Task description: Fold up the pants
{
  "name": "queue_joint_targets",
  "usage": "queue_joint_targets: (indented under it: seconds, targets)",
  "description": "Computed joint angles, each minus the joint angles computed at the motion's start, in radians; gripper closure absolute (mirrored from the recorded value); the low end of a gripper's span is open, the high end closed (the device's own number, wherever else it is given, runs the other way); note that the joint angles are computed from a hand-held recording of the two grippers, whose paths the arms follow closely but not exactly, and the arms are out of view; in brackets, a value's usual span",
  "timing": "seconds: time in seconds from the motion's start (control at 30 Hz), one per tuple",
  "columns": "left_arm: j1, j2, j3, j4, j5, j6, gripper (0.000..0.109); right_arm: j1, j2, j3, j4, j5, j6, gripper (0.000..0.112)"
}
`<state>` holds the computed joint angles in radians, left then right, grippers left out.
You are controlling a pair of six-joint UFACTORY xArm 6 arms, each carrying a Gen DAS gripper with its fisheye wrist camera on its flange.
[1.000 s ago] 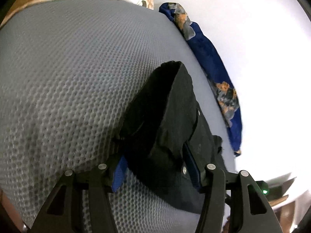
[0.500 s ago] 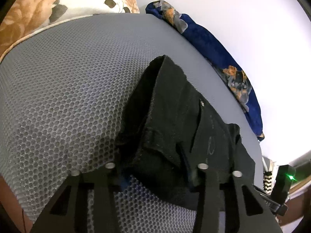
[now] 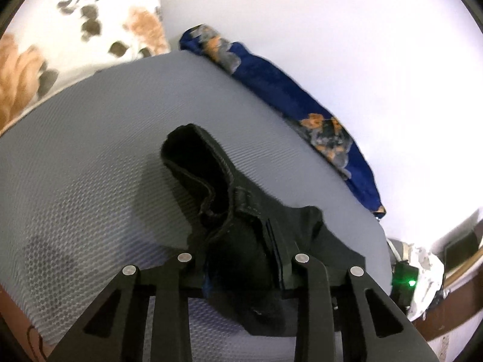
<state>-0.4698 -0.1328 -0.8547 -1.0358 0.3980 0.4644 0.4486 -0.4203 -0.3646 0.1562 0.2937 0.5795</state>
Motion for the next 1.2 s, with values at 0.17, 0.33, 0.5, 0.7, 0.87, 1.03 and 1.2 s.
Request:
queue_joint_targets:
  seconds: [0.17, 0.33, 0.5, 0.7, 0.87, 1.03, 1.2]
  targets:
    - [-0.037, 0.006, -0.050, -0.008, 0.006, 0.036, 0.080, -0.002, -0.051, 0.022, 0.087, 0.006, -0.049, 0.043]
    - [-0.100, 0.049, -0.140, 0.005, 0.031, 0.079, 0.080, -0.045, -0.189, 0.072, -0.009, 0.047, 0.027, 0.043]
    - [-0.174, 0.126, -0.248, 0.001, 0.075, 0.122, 0.080, -0.145, -0.412, 0.152, -0.120, 0.176, 0.115, 0.043]
    - [-0.259, 0.238, -0.377, -0.071, 0.163, 0.219, 0.080, -0.279, -0.651, 0.232, -0.146, 0.349, 0.130, 0.043]
    - [-0.323, 0.327, -0.462, -0.080, 0.241, 0.261, 0.080, -0.408, -0.835, 0.298, -0.088, 0.463, 0.082, 0.043]
    - [-0.391, 0.410, -0.517, -0.044, 0.290, 0.251, 0.080, -0.521, -0.942, 0.333, -0.041, 0.550, 0.031, 0.043]
    - [-0.438, 0.478, -0.525, 0.054, 0.295, 0.205, 0.080, -0.592, -0.991, 0.345, -0.004, 0.609, -0.026, 0.043]
